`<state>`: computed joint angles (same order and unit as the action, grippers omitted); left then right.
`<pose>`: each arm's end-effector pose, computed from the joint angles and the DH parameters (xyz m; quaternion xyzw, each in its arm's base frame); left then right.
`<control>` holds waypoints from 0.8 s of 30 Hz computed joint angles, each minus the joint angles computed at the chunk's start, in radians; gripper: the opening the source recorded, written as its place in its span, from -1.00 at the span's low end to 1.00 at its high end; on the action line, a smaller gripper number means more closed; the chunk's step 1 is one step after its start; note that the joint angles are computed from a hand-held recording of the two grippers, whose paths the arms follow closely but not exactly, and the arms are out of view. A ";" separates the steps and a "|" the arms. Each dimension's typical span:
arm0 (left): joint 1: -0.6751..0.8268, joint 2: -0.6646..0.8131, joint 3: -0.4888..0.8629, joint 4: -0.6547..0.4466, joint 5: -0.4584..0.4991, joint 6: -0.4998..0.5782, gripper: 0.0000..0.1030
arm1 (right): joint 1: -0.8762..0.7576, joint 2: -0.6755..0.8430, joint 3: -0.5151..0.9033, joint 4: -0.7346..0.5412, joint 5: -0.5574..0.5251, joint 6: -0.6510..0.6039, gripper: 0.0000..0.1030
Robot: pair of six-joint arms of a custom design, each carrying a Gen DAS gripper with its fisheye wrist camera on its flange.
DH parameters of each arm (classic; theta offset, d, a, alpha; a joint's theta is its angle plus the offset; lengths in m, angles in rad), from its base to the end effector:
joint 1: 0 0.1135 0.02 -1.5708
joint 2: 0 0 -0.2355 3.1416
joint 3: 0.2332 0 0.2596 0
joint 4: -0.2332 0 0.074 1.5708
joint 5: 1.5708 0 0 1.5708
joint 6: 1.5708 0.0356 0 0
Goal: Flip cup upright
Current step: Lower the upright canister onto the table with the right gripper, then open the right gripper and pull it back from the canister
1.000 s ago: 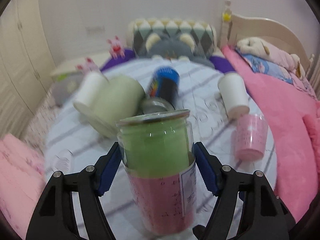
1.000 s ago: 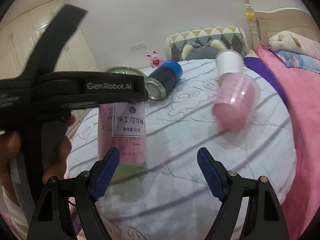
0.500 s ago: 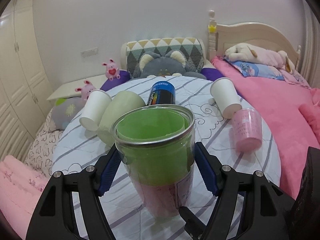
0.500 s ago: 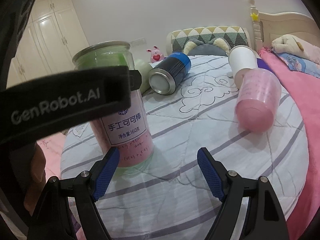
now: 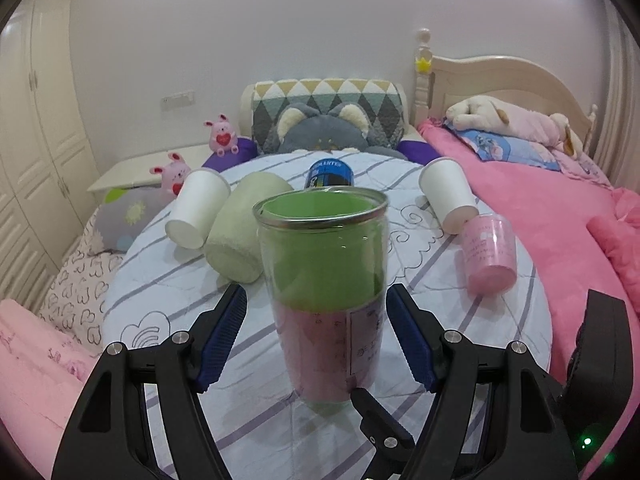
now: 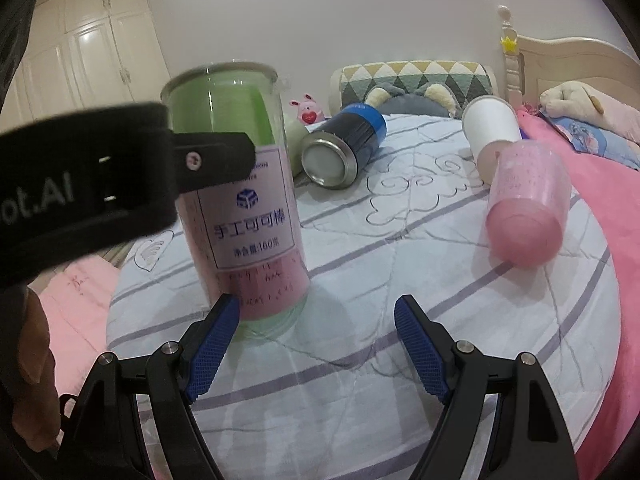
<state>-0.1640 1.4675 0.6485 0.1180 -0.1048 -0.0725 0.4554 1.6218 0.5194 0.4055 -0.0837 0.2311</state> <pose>0.2923 -0.0446 0.1337 0.0194 0.9057 -0.0025 0.4234 0.2533 0.1274 0.0801 -0.1189 0.8976 0.1780 0.3854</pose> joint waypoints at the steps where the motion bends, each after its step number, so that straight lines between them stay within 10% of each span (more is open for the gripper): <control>1: 0.001 0.006 0.007 -0.009 0.009 -0.006 0.44 | 0.001 -0.001 -0.002 -0.001 -0.001 0.004 0.58; 24: 0.072 -0.230 -0.106 -0.106 0.108 0.005 0.91 | 0.090 -0.211 -0.059 -0.119 0.104 0.015 0.58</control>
